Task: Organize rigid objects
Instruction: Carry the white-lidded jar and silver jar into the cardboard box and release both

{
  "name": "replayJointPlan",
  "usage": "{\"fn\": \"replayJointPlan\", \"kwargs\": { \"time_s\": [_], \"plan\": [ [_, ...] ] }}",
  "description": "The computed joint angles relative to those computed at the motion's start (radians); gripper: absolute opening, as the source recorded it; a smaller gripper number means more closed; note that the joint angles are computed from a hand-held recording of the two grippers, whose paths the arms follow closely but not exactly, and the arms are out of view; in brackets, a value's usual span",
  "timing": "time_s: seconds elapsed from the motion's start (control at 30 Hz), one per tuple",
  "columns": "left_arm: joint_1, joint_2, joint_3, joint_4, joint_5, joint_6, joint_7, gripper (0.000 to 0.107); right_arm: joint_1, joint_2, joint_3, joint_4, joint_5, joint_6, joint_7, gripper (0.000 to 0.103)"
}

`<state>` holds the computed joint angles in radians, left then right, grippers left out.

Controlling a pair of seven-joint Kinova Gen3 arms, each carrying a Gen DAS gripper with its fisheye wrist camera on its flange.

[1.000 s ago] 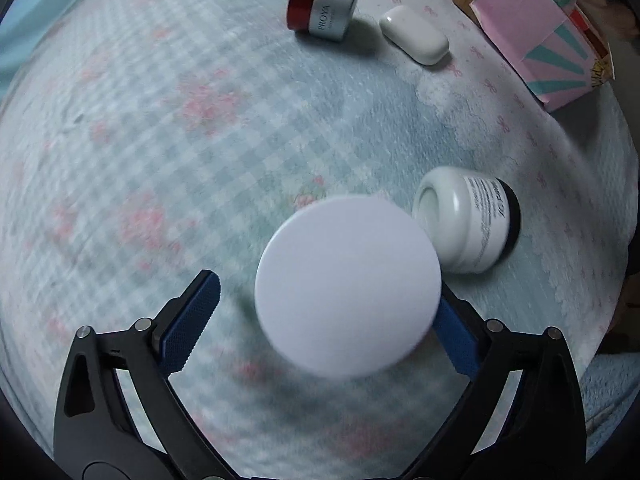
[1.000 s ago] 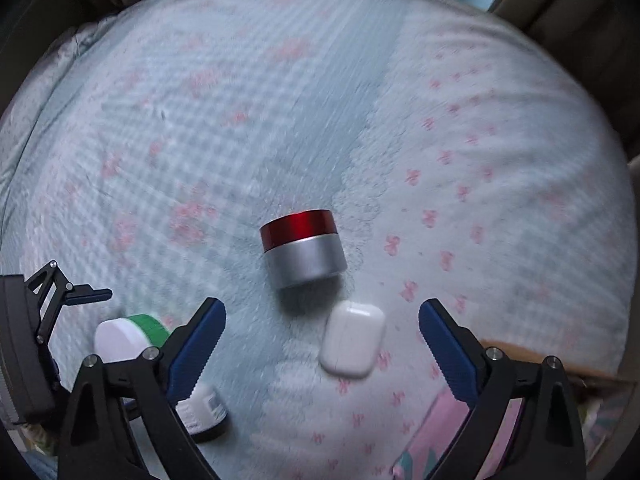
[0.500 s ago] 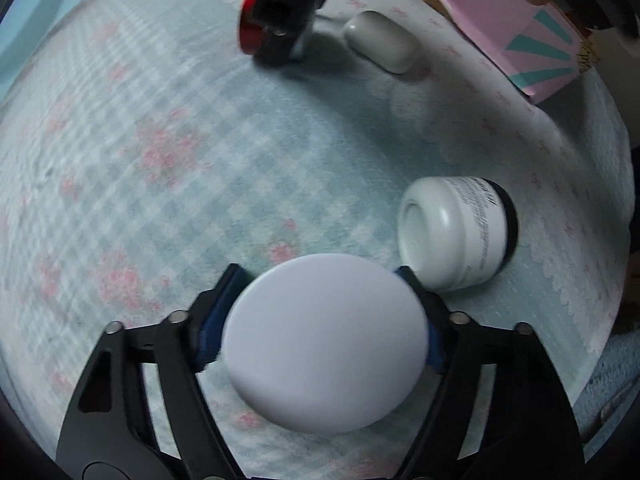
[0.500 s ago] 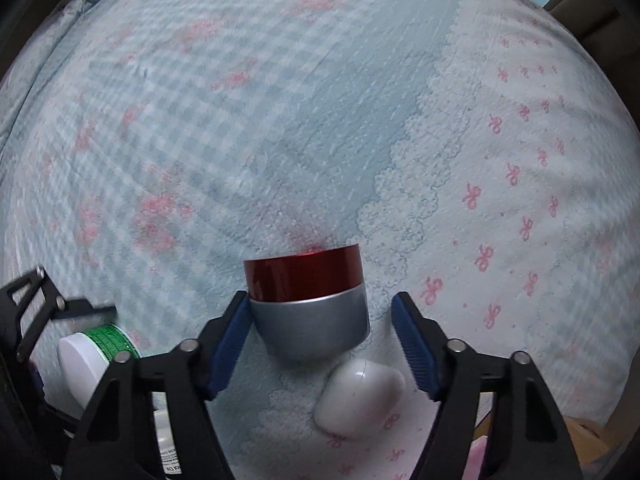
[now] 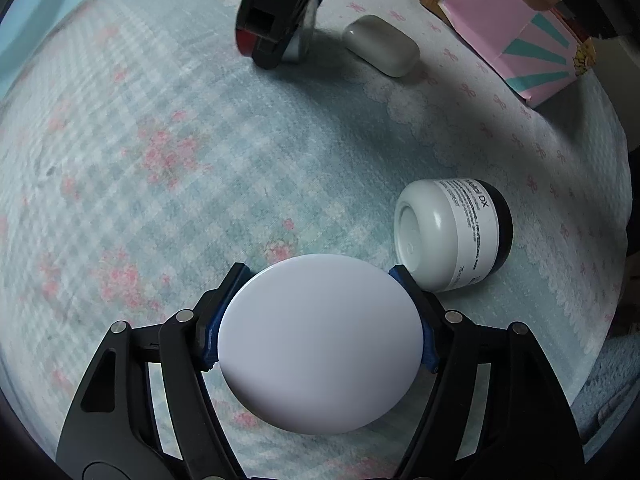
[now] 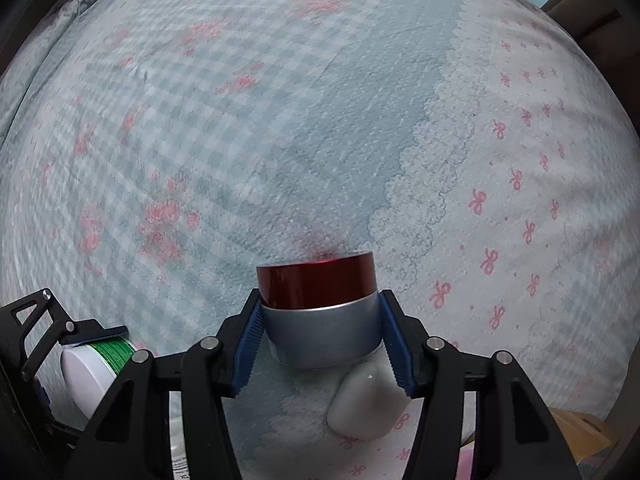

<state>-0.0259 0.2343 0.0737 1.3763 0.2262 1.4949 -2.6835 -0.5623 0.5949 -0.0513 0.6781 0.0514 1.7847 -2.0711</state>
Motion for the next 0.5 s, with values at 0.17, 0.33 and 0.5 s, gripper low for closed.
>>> {"fn": "replayJointPlan", "kwargs": {
  "time_s": [0.17, 0.33, 0.5],
  "plan": [
    [-0.033, -0.005, -0.016, -0.028, 0.016, 0.023, 0.008, 0.068, -0.007, -0.029, 0.004, -0.009, -0.013, 0.003, -0.072, 0.052],
    [-0.071, -0.010, -0.031, -0.099, 0.036, 0.086, 0.032, 0.068, -0.027, -0.059, 0.009, -0.064, -0.013, 0.031, -0.179, 0.052],
    [-0.125, -0.012, -0.043, -0.239, 0.091, 0.197, 0.074, 0.068, -0.080, -0.083, 0.023, -0.187, 0.022, 0.123, -0.258, 0.052]
  ]
}}
